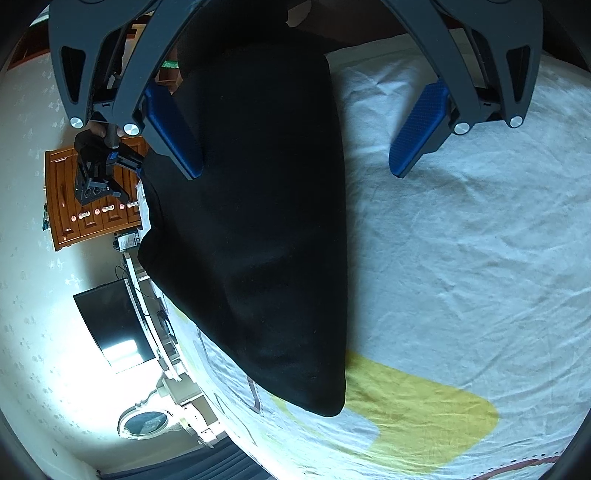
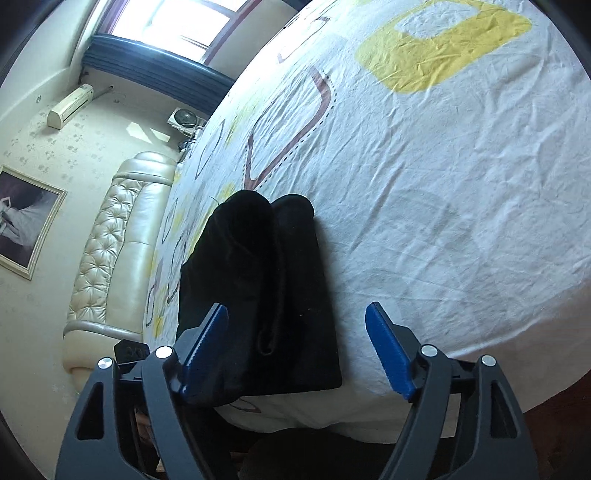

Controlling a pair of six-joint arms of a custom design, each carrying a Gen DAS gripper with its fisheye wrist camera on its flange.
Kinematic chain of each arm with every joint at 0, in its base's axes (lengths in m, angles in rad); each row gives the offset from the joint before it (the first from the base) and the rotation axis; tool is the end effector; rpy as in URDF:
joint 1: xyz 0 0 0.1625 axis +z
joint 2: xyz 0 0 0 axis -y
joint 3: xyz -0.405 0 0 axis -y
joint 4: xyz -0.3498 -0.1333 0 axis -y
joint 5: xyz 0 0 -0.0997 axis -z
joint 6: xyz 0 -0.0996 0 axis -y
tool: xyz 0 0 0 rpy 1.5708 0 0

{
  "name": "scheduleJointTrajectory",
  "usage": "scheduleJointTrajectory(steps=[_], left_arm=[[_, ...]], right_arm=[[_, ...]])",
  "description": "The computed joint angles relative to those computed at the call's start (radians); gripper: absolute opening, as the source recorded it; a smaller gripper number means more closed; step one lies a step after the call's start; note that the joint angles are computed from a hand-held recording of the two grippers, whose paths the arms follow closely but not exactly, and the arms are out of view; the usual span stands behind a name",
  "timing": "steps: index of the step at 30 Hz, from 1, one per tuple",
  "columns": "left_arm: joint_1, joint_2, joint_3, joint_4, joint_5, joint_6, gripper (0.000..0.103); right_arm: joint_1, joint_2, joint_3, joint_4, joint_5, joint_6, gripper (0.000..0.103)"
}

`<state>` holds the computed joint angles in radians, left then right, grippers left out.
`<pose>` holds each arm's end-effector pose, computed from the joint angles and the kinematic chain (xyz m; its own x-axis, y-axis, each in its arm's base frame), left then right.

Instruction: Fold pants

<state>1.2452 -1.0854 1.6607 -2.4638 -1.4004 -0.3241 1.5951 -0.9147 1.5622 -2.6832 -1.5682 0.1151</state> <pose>-0.0521 -0.6239 0.2683 -0.9980 -0.0354 -0.0532 -0.0147 0.9376 -0.3474 0.1496 -0.6564 0.2281 -0.9956 0.0773 -0.0538 0.0932 0.8906 -0.4451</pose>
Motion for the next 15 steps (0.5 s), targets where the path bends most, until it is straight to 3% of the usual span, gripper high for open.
scheduleJointTrajectory(steps=[2, 5, 8, 15], left_arm=[[0.002, 0.001, 0.002, -0.008, -0.003, -0.004, 0.101], [0.009, 0.003, 0.004, -0.028, -0.032, -0.006, 0.101], [0.019, 0.009, 0.000, -0.031, -0.076, -0.003, 0.101], [-0.014, 0.027, 0.015, -0.071, 0.004, 0.012, 0.100]], right_arm=[[-0.016, 0.003, 0.013, -0.005, 0.037, 0.020, 0.076], [-0.026, 0.024, -0.002, 0.030, 0.028, 0.014, 0.076], [-0.042, 0.048, -0.007, 0.024, 0.086, 0.010, 0.077], [-0.033, 0.085, -0.047, 0.091, 0.134, -0.051, 0.081]])
